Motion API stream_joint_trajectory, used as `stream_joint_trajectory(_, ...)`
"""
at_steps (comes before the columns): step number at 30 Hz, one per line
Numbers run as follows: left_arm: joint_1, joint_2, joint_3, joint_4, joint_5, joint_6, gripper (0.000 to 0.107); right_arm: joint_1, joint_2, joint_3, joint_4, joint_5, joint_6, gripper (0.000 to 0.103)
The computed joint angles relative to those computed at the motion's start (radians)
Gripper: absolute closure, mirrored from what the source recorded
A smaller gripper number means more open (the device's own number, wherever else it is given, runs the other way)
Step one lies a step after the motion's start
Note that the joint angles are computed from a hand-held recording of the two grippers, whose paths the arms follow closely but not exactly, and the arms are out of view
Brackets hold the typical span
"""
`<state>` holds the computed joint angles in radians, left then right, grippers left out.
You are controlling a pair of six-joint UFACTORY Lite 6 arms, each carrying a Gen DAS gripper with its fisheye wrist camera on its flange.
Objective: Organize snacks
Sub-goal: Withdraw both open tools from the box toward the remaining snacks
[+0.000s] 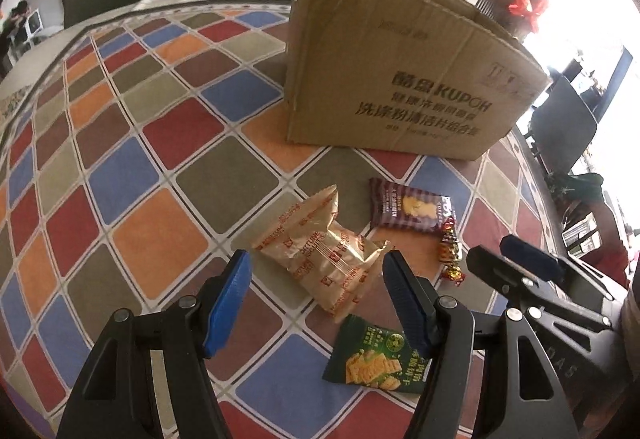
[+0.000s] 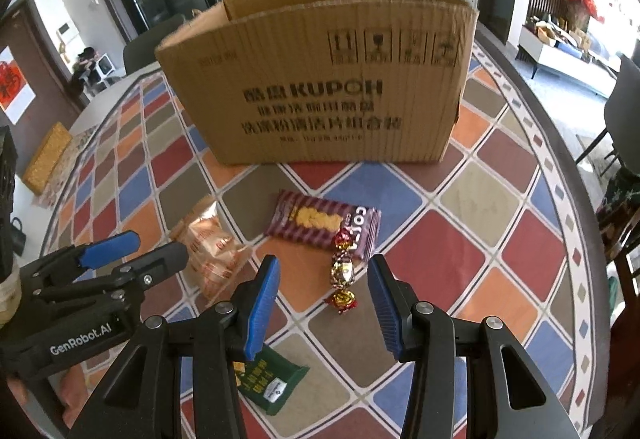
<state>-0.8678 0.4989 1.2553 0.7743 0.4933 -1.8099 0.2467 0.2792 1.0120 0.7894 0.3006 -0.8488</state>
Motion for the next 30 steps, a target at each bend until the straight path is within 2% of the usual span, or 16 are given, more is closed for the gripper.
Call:
stream_joint_trajectory(8, 0.048, 0.074, 0.026, 0.009, -0.054, -0.012, 0.04, 0.016, 0.106, 0.054, -0.066, -0.018, 0.084, 0.056)
stream_joint_trajectory(22, 0.098, 0.17, 0.108, -0.094, -0.096, 0.111, 0.04, 0.029, 0.237, 0.146, -0.095, -0.019, 0.124, 0.057)
stream_joint_trajectory(24, 0.099, 0.174, 0.107, -0.115, -0.113, 0.131, 0.042, 0.031, 0.249, 0.155, -0.094, -0.019, 0.126, 0.058)
stream_joint_trajectory(27, 0.096, 0.177, 0.104, -0.148, -0.131, 0.162, 0.048, 0.027, 0.263, 0.17, -0.097, -0.008, 0.126, 0.064)
stream_joint_trajectory(30, 0.09, 0.179, 0.103, -0.147, -0.137, 0.165, 0.059, 0.025, 0.27, 0.176, -0.096, -0.011, 0.118, 0.071)
